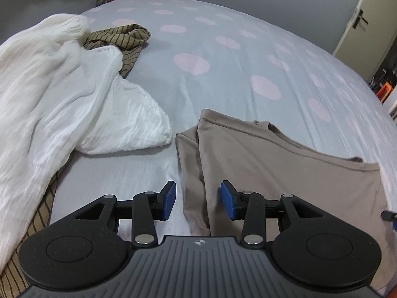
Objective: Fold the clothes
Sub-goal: 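Grasp the shirt's folded side with the right gripper, then lift the held shirt side with the right gripper and fold it over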
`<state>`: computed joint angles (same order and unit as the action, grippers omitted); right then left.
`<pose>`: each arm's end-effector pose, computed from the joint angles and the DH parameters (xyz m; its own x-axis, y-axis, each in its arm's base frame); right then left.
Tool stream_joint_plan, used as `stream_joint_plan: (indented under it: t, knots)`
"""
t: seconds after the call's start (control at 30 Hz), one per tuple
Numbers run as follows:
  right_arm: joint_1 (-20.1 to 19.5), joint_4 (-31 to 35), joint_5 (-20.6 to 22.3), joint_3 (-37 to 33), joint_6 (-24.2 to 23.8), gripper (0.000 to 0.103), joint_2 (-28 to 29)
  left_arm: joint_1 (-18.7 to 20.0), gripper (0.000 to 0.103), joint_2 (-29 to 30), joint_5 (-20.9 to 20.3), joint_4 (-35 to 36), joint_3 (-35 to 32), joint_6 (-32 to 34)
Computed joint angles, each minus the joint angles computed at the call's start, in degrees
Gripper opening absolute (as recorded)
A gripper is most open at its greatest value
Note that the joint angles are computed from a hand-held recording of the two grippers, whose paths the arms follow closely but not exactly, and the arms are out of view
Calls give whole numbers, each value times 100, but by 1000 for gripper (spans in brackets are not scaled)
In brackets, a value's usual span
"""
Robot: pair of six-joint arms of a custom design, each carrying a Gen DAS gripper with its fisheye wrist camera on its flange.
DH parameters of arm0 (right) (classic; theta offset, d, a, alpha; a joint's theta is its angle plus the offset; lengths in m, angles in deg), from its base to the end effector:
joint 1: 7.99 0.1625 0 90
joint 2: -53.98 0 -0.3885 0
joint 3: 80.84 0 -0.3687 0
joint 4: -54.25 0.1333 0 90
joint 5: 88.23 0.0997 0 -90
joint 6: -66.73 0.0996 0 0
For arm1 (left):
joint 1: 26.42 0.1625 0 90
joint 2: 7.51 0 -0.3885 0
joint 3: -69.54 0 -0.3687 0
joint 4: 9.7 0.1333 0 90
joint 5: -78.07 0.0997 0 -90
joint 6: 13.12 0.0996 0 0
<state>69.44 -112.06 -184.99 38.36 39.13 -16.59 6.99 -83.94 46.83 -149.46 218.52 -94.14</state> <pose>0.0083 -0.5215 0.2109 -0.9377 -0.1616 0.3076 -0.2727 0.8908 -0.3634 -0.1081 -0.3330 0.1022 -0.7616 -0.4054 -0.5056 0.1111 0.6870 -0.7181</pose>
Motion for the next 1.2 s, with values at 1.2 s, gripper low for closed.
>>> stream_joint_plan:
  t: [1.2]
  knots:
    - [1475, 434, -275, 59, 1000, 10, -205, -164, 38, -686, 106, -2059, 828, 1591]
